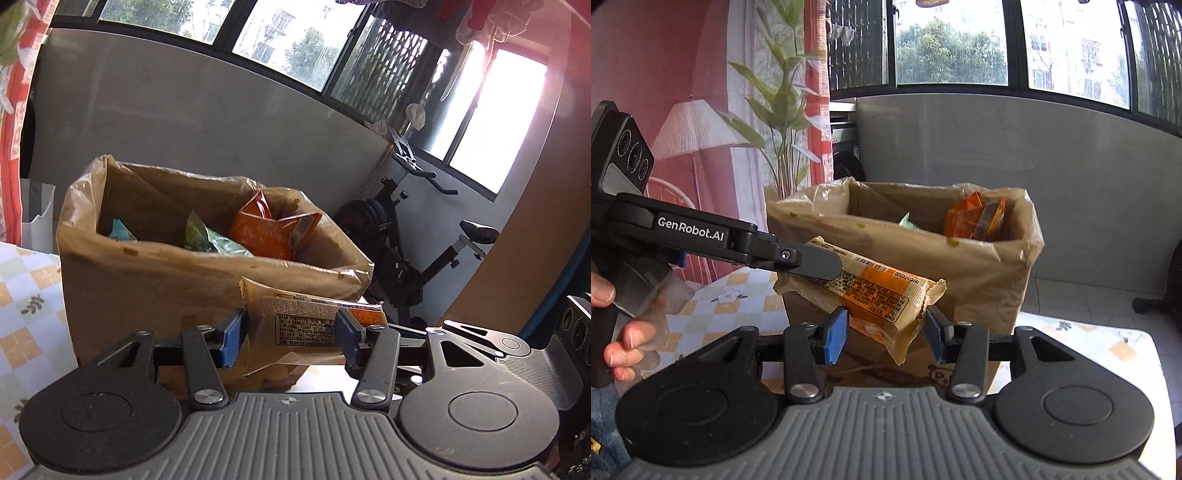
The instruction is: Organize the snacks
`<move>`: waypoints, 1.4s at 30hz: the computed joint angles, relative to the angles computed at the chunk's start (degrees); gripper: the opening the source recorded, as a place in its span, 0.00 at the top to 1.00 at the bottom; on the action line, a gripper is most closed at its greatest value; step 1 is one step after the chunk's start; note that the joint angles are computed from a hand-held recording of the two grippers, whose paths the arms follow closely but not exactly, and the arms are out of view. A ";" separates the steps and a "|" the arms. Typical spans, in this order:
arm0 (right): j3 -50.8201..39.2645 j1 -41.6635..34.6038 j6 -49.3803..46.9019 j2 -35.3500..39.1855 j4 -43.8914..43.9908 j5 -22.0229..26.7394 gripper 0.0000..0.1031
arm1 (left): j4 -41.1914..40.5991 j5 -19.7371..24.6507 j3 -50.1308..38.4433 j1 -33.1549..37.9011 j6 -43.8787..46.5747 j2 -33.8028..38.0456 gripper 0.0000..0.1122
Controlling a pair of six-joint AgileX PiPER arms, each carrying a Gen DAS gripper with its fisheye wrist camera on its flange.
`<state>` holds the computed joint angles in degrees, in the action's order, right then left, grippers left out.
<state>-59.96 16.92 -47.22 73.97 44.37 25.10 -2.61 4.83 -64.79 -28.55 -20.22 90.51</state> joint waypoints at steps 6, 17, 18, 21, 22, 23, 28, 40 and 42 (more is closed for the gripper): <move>-15.98 1.53 1.63 11.06 -0.94 1.59 0.54 | -11.70 8.49 -12.48 6.35 14.37 3.58 0.50; -35.86 5.04 9.02 29.43 -5.36 3.58 0.54 | -5.94 16.34 -22.49 13.24 11.16 9.27 0.50; -36.89 5.39 9.95 30.47 -6.19 3.76 0.54 | -3.78 16.45 -22.32 13.33 9.32 9.22 0.50; -39.32 6.53 14.86 32.76 -10.91 3.79 0.53 | 1.79 17.14 -22.87 13.43 4.66 9.58 0.50; -38.90 7.05 17.67 32.63 -13.63 3.03 0.53 | 2.16 17.44 -22.99 13.59 4.54 9.37 0.48; -39.01 7.72 20.76 32.78 -16.35 2.24 0.53 | 3.96 17.54 -22.87 13.33 2.98 9.20 0.45; -36.73 7.84 29.45 30.45 -23.22 0.81 0.37 | 18.16 18.95 -22.86 10.93 -7.80 7.81 0.35; -26.05 8.39 42.91 17.23 -33.45 -1.78 0.04 | 54.20 26.70 -14.62 0.16 -37.75 -3.31 0.19; -24.09 9.24 46.55 14.39 -36.76 -2.03 0.03 | 60.24 31.40 -13.30 -3.47 -42.95 -5.12 0.18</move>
